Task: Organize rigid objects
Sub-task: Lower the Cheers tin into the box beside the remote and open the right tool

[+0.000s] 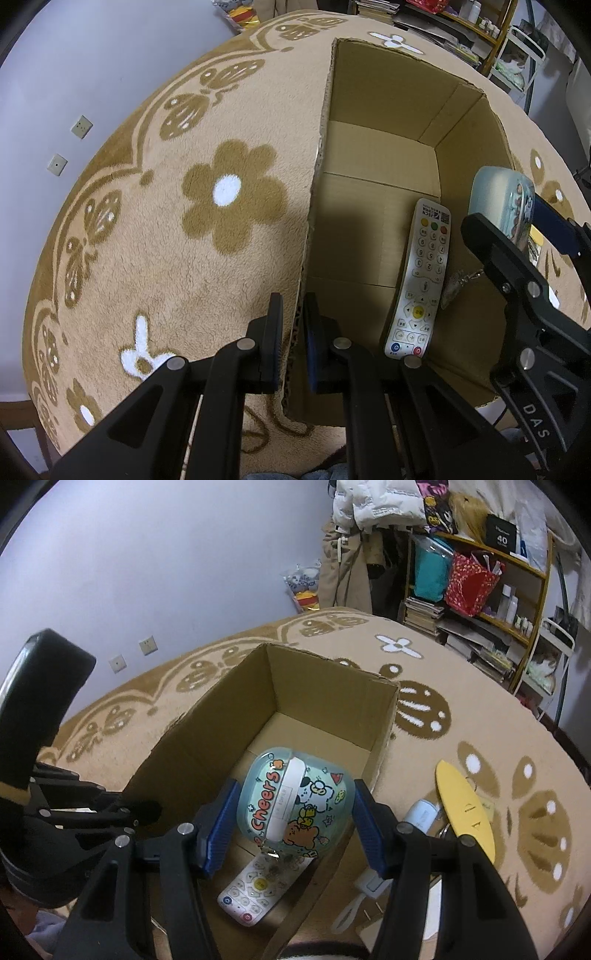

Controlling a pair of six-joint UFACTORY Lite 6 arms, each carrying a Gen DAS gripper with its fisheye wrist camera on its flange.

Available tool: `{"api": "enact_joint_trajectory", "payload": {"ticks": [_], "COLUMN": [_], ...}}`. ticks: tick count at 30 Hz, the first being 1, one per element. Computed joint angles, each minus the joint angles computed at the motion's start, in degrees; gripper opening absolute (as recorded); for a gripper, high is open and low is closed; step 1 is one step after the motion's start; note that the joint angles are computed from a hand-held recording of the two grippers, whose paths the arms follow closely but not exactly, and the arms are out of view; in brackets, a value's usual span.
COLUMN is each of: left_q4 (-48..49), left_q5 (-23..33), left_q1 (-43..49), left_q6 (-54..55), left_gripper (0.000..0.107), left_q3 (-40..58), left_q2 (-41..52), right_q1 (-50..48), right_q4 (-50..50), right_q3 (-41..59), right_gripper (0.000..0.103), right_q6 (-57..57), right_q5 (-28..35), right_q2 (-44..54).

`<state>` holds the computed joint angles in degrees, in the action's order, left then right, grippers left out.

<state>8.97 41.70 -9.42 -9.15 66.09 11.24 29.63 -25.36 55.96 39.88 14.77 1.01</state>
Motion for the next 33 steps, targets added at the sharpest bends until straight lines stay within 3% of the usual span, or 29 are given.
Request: {"api": "enact_joint_trajectory", "payload": {"ticks": [5,8,10,12,14,19,24,33], "left_q4": [-0.78,-0.57,0.24,0.45,-0.32,-1.52,-1.46,-0.79], "left_q5": [0.02,-0.06,-0.16,-0.19,-0.21,-0.10,0.00,-0.29], "left_q1": [0.53,0.53,0.05,-0.04,0.22,0.78,0.88,0.49], "left_q6": [-0.01,-0.38,-1.05,-1.19,-0.66,0.27,0.41,-0.20], "left_gripper": [0.011,0.011,0.010,0.010,0.010,0.011,0.011,0.010], "left_q3": [0.13,0.15,-0.16,-0.21,-0.20,0.06,0.23,-0.19], "left_q2": [0.16,0.24,0.05,0.05,0.05,0.17,0.22,-0.02], "right_q1": [-0.32,-0.03,-0.34,-0.81,-0.75,-0.72,-1.30,-8.30], "right_q4": [1.04,-5.80,-5.24,-3.75,-6.56,-15.14,-17.70,-6.11], "right_q3": [0.10,0.06,-0.63,-0.84,-0.96,-3.10,-5.07,-9.98], "right_gripper": [0.064,0.064,0.065,0.070,0.083,0.103,0.103,0.103], "right_q6": [-0.54,6.31,5.86,4.35,7.13,15.90,18.17,9.99], "right_q5": [-0.88,0.89,0.90,1.10,2.40,4.72,7.05,8.78], "right_q2": [-0.34,-0.90,-2.18,-3.42,-4.74,-8.61,-10.30,-16.49]}}
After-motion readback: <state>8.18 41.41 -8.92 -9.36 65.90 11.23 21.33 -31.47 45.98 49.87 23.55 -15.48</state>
